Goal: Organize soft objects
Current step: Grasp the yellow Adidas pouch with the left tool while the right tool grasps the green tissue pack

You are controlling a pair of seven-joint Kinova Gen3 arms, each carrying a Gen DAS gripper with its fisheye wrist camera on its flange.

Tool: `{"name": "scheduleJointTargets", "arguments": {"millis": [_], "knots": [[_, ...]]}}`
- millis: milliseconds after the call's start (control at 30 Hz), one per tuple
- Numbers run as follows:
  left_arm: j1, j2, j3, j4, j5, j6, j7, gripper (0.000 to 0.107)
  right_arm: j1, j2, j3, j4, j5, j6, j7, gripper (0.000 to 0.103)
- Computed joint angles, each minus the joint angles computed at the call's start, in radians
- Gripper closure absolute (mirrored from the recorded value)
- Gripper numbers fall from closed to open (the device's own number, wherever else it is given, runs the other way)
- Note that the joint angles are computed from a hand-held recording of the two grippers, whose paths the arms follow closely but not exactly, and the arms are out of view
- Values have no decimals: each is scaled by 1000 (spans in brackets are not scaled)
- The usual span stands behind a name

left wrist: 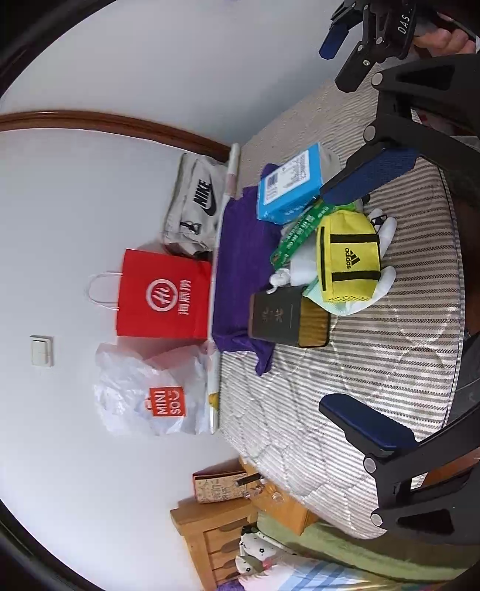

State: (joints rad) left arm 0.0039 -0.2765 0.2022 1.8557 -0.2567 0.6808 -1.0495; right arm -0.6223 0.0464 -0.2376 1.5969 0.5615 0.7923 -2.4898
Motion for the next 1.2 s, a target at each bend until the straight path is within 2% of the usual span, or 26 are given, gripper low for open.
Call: {"name": "scheduleJointTargets", "arguments": {"millis": [167,433,667,800,933,1067,1200], "knots": [[43,74,-54,2,81,-34,-71,5,12,22,15,16,-13,-45,27,0],[90,225,-109,-20,219,-85,-191,5,57,83,60,15,-142,-120,152,0],[91,302,-102,-52,282,-83,-257,5,89,135,92,1,-249,-142,244,0],[144,347,-123,-78,199,-67,-180,5,98,158,101,-7,-295,-141,285,0],[155,367,-125,-87,155,-68,-133,5,100,174,105,-18,-329,-137,322,0],[187,386,-134,-94,65,-69,-55,5,93,193,108,-34,-346,-129,350,0],[186,387,-137,-85,60,-88,-51,5,80,202,113,-45,-351,-121,360,0]]}}
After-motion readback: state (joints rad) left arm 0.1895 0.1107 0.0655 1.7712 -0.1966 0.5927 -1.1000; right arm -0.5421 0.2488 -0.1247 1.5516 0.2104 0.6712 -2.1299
